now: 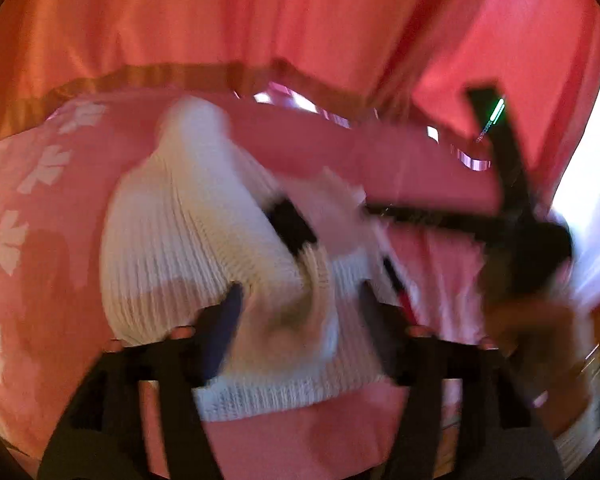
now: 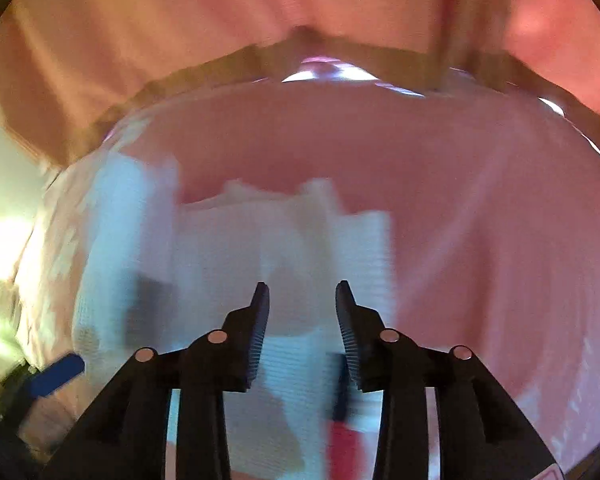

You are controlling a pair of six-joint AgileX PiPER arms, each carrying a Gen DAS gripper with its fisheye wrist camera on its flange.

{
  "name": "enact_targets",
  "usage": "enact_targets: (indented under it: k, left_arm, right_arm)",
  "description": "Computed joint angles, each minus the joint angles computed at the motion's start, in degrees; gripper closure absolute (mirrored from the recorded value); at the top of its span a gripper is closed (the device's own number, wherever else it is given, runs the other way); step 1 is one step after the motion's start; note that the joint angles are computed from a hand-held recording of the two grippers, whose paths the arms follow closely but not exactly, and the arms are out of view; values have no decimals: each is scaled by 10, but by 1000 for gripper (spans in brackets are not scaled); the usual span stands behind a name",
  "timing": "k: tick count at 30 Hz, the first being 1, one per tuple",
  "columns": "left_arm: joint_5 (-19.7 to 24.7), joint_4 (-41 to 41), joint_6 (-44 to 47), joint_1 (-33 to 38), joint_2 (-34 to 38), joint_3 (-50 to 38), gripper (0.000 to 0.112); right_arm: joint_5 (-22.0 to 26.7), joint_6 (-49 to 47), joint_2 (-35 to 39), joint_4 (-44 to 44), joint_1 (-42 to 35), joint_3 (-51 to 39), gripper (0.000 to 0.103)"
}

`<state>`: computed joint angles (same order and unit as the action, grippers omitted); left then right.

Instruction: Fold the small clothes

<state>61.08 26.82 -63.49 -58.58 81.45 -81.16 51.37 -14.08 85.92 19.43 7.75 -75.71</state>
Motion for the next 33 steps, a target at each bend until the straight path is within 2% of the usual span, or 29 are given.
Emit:
enact_targets:
  k: [2,3,4,6,10,13,17,19,21,22,23,25,27,29,30,31,33]
  left_arm:
    - [3,30,-32,-34,-22,51,34]
    - [8,41,-49,-46,-34,71,27]
    - [11,52,-71,-57,-45,91,26]
    - [25,71,-109,-71,-72,131,23]
    - [44,92,-156,-73,-102,178,23]
    - [43,109,-181,-78,-117,205,22]
    - [36,122,-203,-111,-128,236,21]
    - [33,131,-203,-130,-119,241,21]
    - [35,143,-201,-139,-102,241,22]
    - [32,147,-197,-138,-95,242,31]
    - [18,137,-176,-128,-89,244,42]
    - [17,112,-142,-104,-76,239,81]
    - [2,95,-140,-78,-99,254,99]
    - [-49,65,-139,-44,-166,280,103]
    - [-60,65,-141,-41,-187,285,103]
    - [-68,71,-141,-46,-204,285,103]
    - [-70,74,-129,-54,-197,277,103]
  right_arm:
    - [5,-52,-17,45,-37,19,59]
    - [8,-76,-22,66,-49,23,51]
    - [12,-98,-25,87,-58,26,41]
    - [26,-140,-30,126,-64,32,37]
    - [52,-129,15,154,-12,0,36]
    - [64,-88,52,143,55,-27,35]
    - [30,2,92,51,141,-52,35]
    - [31,23,112,39,154,-66,35]
    - [24,27,121,38,162,-66,49]
    - [16,31,121,30,168,-65,69]
    - [12,26,117,34,166,-61,82]
    - [7,3,101,75,156,-51,86]
    - [9,-73,44,172,118,-24,88]
    - [45,-156,-28,271,53,7,88]
    - [51,-181,-55,291,29,25,88]
    - [52,-200,-79,291,5,44,88]
    - [26,-190,-84,227,-18,84,86]
